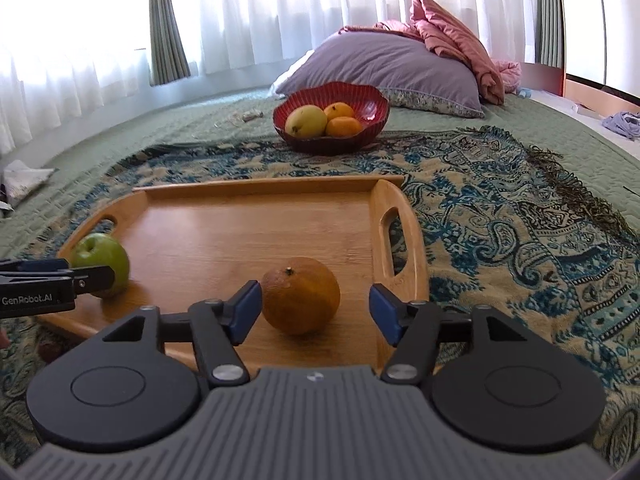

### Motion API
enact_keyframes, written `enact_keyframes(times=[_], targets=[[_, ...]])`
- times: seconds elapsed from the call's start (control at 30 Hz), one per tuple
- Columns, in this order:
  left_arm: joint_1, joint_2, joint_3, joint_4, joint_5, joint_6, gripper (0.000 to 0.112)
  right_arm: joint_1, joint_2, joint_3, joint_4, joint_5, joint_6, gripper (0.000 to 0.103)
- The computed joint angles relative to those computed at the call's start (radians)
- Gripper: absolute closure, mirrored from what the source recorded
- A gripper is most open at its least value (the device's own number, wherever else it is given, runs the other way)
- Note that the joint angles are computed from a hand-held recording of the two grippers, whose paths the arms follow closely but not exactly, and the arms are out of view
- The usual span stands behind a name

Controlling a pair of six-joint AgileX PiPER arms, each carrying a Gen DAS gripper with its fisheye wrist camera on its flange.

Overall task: Organize fruits
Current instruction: 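Place the green apple on the tray with the left tool while the right tool places the orange, then grasp a mandarin with the left tool while the right tool grasps the second green apple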

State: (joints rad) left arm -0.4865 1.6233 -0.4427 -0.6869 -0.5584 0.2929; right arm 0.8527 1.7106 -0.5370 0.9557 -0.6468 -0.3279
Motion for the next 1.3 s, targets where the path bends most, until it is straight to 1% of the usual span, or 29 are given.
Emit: enact_keyframes(times=[0.1,0.27,0.4,0.47,0.57,0.77,0.83,0.93,1.07,1.3], targets=[[-0.048,-0.037,0.059,-0.017,-0.047,-0.011,0.028,0.034,-0.044,0.062,-0.021,-0.035,0.044,0.024],[-0.170,-0.100,0.142,-0.099,-0.116,0.016,0.022,0.158,-0.082,0.138,0.050,-0.140,0.018,0.017],[-0.260,-0.135,0.185,-0.148,-0.141,0.016,0.018,0.283,-0.095,0.192,0.108,-0.234,0.023,0.014],[-0.295,-0.149,0.200,-0.153,-0.136,0.010,0.016,0.344,-0.094,0.214,0.137,-0.278,0.037,0.013],[-0.338,-0.154,0.221,-0.147,-0.134,-0.008,0.015,0.429,-0.074,0.236,0.190,-0.340,0.058,0.010],[-0.486,-0.102,0.237,-0.242,-0.210,0.010,0.013,0.567,-0.011,0.233,0.324,-0.420,0.022,0.007],[-0.507,-0.090,0.240,-0.247,-0.216,0.003,0.013,0.607,0.023,0.228,0.362,-0.453,0.029,0.007],[-0.498,-0.079,0.245,-0.205,-0.204,-0.042,0.013,0.672,0.082,0.214,0.432,-0.510,0.046,0.007],[-0.483,-0.072,0.256,-0.163,-0.194,-0.097,0.013,0.716,0.132,0.195,0.485,-0.524,0.040,0.007],[-0.486,-0.045,0.259,-0.140,-0.204,-0.143,0.014,0.740,0.174,0.180,0.494,-0.501,0.050,0.007]])
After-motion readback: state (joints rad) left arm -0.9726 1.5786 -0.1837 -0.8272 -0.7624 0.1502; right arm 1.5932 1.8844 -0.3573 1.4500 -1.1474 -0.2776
